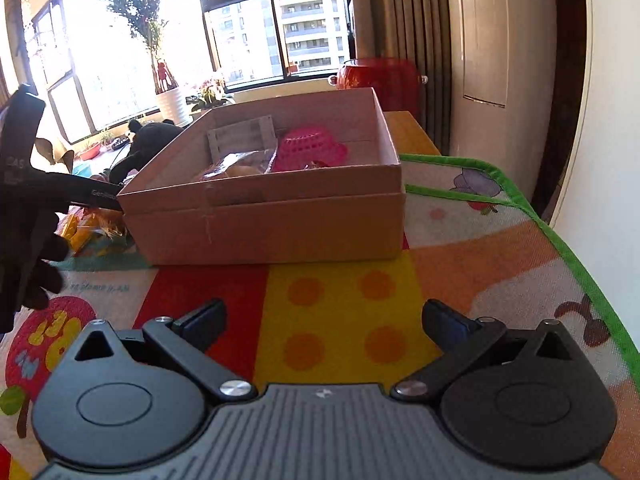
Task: Organize objects
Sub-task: 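Grasp the bread loaf bag with the left tool, then grasp the black plush toy with the right tool while the left tool holds the bread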
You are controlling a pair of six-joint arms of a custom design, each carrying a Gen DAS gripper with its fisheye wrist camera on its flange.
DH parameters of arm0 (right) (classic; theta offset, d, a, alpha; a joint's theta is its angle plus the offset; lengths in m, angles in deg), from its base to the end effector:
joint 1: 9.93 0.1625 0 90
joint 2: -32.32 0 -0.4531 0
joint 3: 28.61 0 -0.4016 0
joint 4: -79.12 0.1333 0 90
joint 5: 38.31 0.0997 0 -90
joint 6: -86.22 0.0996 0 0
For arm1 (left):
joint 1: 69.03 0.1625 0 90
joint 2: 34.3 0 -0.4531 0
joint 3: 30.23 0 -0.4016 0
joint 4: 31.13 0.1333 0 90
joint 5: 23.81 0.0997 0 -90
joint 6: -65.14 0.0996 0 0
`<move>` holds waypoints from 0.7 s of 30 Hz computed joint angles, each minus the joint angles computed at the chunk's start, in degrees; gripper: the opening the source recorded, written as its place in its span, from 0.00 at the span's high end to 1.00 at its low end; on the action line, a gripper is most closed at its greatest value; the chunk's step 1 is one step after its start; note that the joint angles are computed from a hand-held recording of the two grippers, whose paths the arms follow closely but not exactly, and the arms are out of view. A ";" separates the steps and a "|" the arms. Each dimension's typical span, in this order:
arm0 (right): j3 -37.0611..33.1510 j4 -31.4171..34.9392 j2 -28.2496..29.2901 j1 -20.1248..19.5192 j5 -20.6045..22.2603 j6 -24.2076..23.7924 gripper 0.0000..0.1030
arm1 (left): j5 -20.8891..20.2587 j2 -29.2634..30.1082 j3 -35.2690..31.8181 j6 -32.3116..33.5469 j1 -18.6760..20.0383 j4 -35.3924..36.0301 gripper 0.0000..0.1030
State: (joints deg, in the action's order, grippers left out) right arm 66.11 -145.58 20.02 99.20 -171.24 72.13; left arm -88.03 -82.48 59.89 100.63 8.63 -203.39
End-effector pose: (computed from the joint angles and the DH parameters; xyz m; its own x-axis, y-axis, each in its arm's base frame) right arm 0.2632 -0.5590 -0.1048 -0.7934 0.1203 0.5967 -0.4059 0.6261 -0.6658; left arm 0.0155 -0.7557 0.2279 -0.6706 0.3653 -0.6456 0.6783 0.6543 -0.3343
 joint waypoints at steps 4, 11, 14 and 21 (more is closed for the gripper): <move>0.19 0.21 -0.11 -0.17 0.15 0.57 0.00 | -6.55 -5.24 5.66 -1.68 1.33 0.18 0.43; -0.88 1.09 0.21 0.10 -1.64 0.24 0.00 | -14.66 -17.15 17.59 -3.70 4.07 3.82 0.43; -2.34 2.07 0.95 0.78 -3.50 -1.75 0.00 | -16.10 -20.86 21.15 -3.29 5.39 4.49 0.43; -4.73 7.25 0.76 4.91 -0.22 -4.08 0.00 | -17.17 -23.52 23.63 -4.20 7.62 -1.52 0.43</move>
State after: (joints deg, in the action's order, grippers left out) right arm 61.39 -138.33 20.78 104.11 -171.46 68.05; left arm -105.21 -106.00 83.52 96.43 16.25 -204.91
